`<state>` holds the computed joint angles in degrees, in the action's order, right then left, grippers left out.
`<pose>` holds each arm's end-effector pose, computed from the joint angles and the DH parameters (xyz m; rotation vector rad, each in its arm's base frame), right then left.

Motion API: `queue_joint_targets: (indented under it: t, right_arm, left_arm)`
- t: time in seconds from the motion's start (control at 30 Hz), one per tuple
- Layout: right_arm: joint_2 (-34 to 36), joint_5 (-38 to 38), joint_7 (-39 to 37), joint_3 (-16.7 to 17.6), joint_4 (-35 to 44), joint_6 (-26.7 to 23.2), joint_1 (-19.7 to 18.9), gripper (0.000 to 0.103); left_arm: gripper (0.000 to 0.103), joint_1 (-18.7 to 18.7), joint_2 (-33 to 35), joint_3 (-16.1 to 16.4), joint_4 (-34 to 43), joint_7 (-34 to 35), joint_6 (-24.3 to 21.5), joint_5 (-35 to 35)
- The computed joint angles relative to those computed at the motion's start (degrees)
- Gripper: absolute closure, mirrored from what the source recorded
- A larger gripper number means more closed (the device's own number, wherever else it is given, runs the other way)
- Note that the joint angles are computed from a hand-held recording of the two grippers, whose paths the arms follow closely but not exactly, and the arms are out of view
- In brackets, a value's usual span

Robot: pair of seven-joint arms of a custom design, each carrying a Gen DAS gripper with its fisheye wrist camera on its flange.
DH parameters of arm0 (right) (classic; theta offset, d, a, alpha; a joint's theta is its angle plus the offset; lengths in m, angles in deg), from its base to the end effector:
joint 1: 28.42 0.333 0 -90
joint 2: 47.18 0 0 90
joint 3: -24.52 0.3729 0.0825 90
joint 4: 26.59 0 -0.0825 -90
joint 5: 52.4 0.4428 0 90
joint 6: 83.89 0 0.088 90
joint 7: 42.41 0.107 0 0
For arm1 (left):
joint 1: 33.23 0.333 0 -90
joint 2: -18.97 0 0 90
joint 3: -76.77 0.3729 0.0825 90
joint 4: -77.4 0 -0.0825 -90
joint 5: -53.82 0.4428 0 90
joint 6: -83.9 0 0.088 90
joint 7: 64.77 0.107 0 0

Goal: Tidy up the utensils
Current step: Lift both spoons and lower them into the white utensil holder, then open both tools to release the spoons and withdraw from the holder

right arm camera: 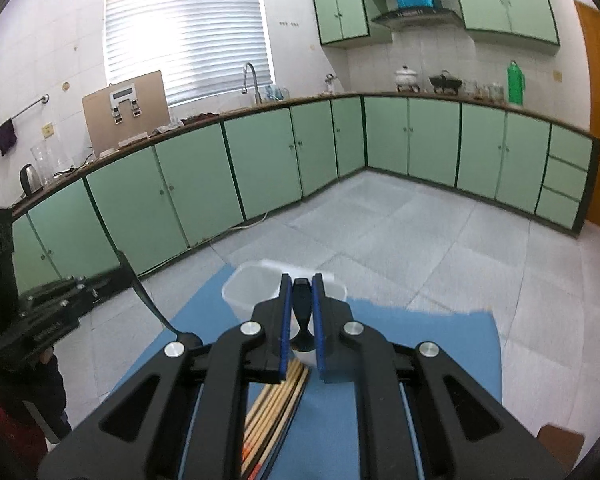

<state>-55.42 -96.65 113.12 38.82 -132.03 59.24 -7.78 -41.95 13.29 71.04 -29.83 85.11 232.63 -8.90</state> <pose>0.4966 0.3673 0.7242 -1.5025 1.6299 -0.7816 0.6155 -0.1438 0.6856 -1.1510 2.1075 -1.4881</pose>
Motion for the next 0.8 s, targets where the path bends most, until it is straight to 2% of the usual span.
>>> queue_joint_targets:
  t: [0.23, 0.33, 0.57, 0.67, 0.73, 0.8]
  right_arm:
    - [5.1, -0.1, -3.4, -2.2, 6.1, -1.3, 0.6, 0.094]
    - [7.4, 2.0, -3.9, -4.0, 7.0, -1.1, 1.2, 0.094]
    - [11.4, 6.3, -7.2, -6.5, 8.8, -2.7, 3.6, 0.094]
    - [11.9, 6.4, -7.4, -7.3, 8.9, -3.4, 4.6, 0.089]
    - [11.4, 5.2, -5.6, -7.6, 8.5, -3.3, 5.1, 0.078]
    - [10.2, 3.4, -3.8, -7.7, 7.3, -3.2, 5.3, 0.071]
  left_arm:
    - [0.102, 0.0, 6.2, -2.5, 9.0, 1.8, 2.5, -2.9]
    - [0.102, 0.4, 9.8, -4.5, 11.6, -1.4, 4.3, 0.9]
    - [0.102, 2.5, 15.8, -8.1, 14.4, -9.4, 3.7, 10.3]
    - [0.102, 3.5, 16.8, -9.4, 14.5, -11.9, 3.0, 14.1]
    - [0.1, 4.4, 16.3, -10.2, 13.7, -11.8, 3.0, 14.0]
    - [0.095, 5.1, 15.1, -10.5, 12.6, -11.1, 2.8, 13.0]
